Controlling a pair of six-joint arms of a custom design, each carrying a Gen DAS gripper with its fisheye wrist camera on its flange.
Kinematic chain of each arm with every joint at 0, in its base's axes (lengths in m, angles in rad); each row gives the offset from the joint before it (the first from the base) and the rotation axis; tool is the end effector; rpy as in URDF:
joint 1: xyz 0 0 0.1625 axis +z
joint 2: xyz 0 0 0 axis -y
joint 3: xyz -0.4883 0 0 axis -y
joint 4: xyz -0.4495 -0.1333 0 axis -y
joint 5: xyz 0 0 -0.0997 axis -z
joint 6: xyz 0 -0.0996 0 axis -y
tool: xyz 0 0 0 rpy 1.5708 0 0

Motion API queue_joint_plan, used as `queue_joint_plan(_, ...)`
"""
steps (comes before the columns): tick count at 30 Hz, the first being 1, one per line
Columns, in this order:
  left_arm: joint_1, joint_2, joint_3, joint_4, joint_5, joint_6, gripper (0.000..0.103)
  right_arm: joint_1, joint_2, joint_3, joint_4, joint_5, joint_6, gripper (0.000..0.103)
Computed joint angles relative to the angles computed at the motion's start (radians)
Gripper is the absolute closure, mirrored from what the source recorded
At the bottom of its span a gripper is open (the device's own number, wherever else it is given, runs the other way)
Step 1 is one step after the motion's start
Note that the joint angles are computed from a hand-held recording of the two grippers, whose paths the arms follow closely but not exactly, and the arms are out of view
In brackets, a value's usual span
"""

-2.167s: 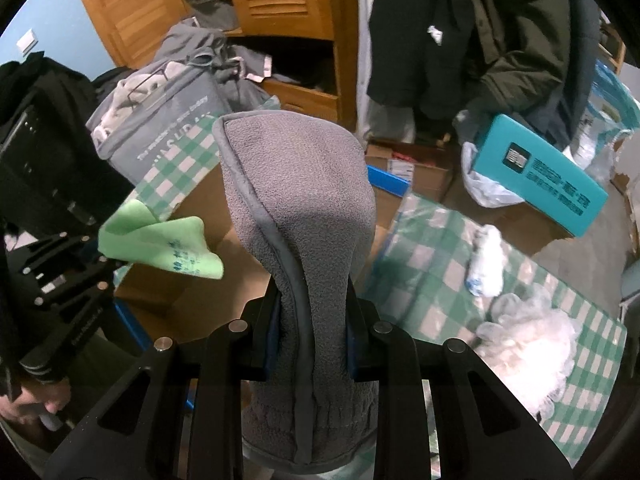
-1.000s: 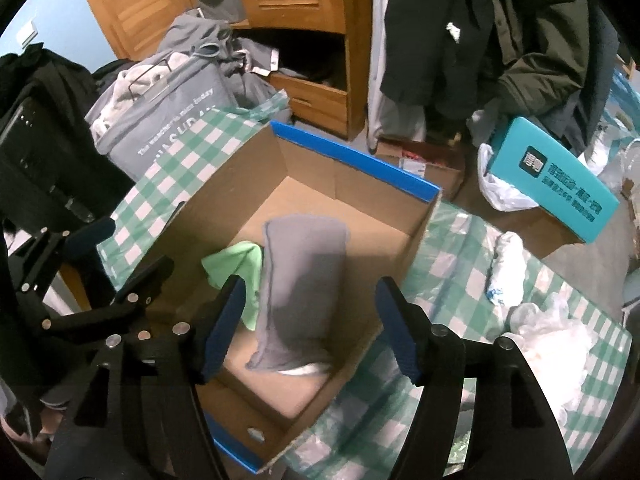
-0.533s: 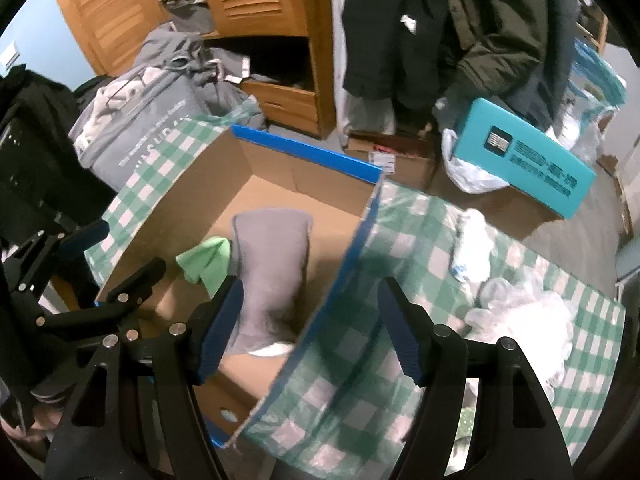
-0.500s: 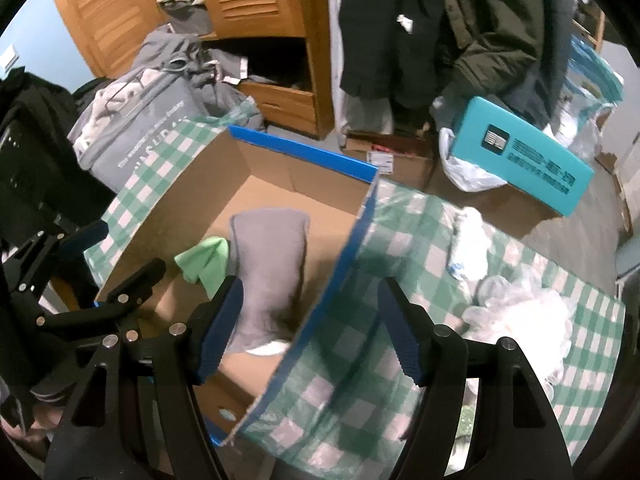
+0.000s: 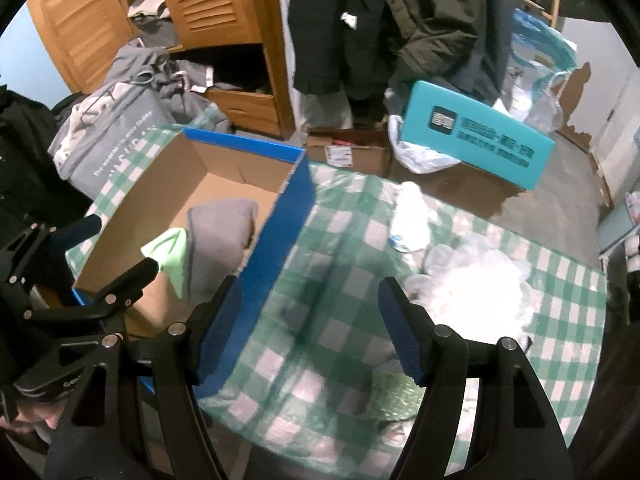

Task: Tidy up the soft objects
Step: 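Move both tools back over the table toward the green knit item and plastic bags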

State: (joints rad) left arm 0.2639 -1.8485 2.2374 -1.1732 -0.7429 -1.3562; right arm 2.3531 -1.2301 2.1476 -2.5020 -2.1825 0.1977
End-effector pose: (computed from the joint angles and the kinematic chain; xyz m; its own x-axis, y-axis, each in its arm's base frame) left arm -0.2403 -0.2790 0.3435 -0.5966 -0.0120 -0.8024 0.4646 0.8101 -0.3575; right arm 0.4326 -0.3274 0.1856 -0.7132 -0.4211 0.5603 -0.5760 0.8077 -0.1262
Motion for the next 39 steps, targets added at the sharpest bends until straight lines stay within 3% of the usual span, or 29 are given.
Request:
queue_joint_plan(12,-0.019,0.089,0.020,-0.148,-0.025,0.099,0.023,-0.021,-0.106,0.069,0.041,-0.056,0.022,0.032)
queue_joint_plan(21,-0.026,0.169,0.045,-0.323,-0.088,0.185,0.023,-0.050,-0.201,0.132,0.078,-0.109,0.046,0.029)
queue_joint_plan(31,-0.018,0.275,0.055,-0.442,-0.128,0.266,0.021,-0.126,-0.318,0.212,0.147,-0.137,0.085,0.027)
queue_joint_plan(39,0.024,0.336,0.081,-0.573,-0.215,0.332,0.021,-0.189,-0.397,0.256,0.183,-0.127,0.113,0.027)
